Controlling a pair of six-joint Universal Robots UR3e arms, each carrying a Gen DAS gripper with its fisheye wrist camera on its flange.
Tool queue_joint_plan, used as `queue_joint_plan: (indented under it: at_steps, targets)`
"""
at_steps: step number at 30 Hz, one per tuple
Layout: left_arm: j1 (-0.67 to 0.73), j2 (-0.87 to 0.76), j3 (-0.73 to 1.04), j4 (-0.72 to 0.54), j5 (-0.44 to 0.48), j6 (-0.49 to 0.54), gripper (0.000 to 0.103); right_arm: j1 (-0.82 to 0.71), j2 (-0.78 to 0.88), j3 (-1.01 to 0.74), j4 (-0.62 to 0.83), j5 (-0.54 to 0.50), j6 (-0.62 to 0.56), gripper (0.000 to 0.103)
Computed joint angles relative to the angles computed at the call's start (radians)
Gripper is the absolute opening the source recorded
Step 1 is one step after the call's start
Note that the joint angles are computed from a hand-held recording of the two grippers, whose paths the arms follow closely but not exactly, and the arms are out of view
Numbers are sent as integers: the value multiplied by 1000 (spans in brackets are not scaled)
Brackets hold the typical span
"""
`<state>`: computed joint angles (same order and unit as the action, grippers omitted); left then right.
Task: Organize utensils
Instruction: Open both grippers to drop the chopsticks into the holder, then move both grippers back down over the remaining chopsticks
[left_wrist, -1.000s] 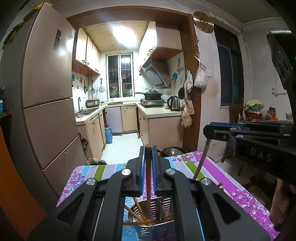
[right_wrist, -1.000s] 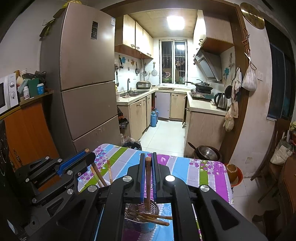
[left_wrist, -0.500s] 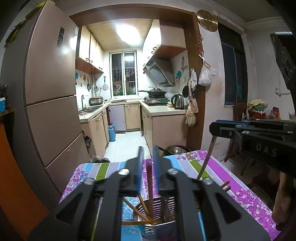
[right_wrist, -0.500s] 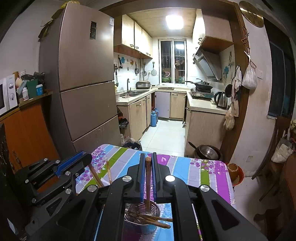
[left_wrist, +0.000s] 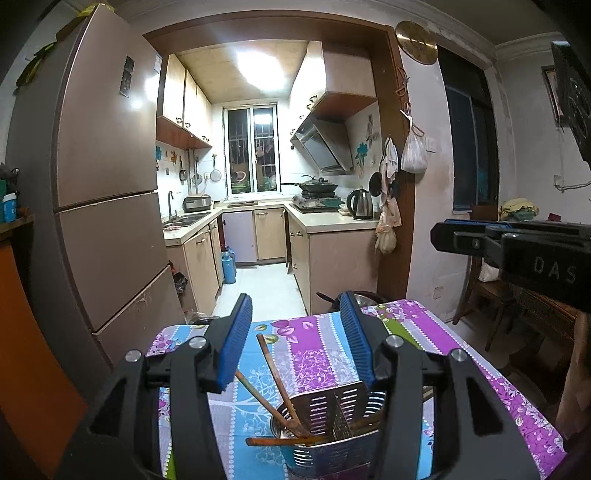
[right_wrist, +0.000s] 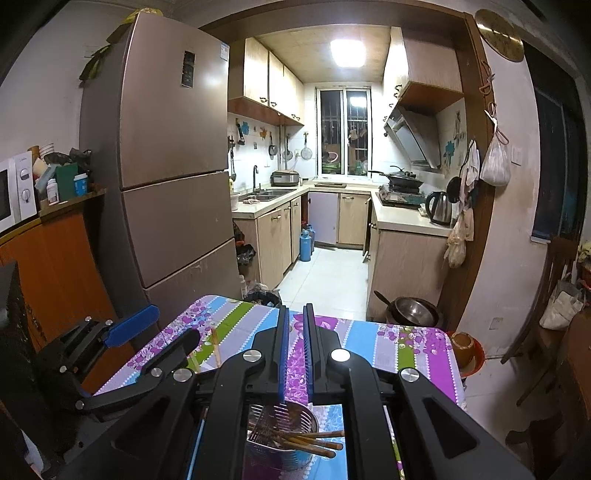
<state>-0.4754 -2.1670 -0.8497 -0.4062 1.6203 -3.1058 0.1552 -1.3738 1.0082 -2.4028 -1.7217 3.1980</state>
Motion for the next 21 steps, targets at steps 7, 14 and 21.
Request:
queue_joint_plan:
  at_steps: [7,14,21]
  targets:
    - [4,21,-29,17,-4,9,48,27,-18,7,-3,-20,-8,9]
    - [3,62,-90,48,-3,13,48,56,-37,18,-8,-39,-7,10]
    - [7,149,-215,113,-5,26,56,90,-100,117,-71,-66,25,28]
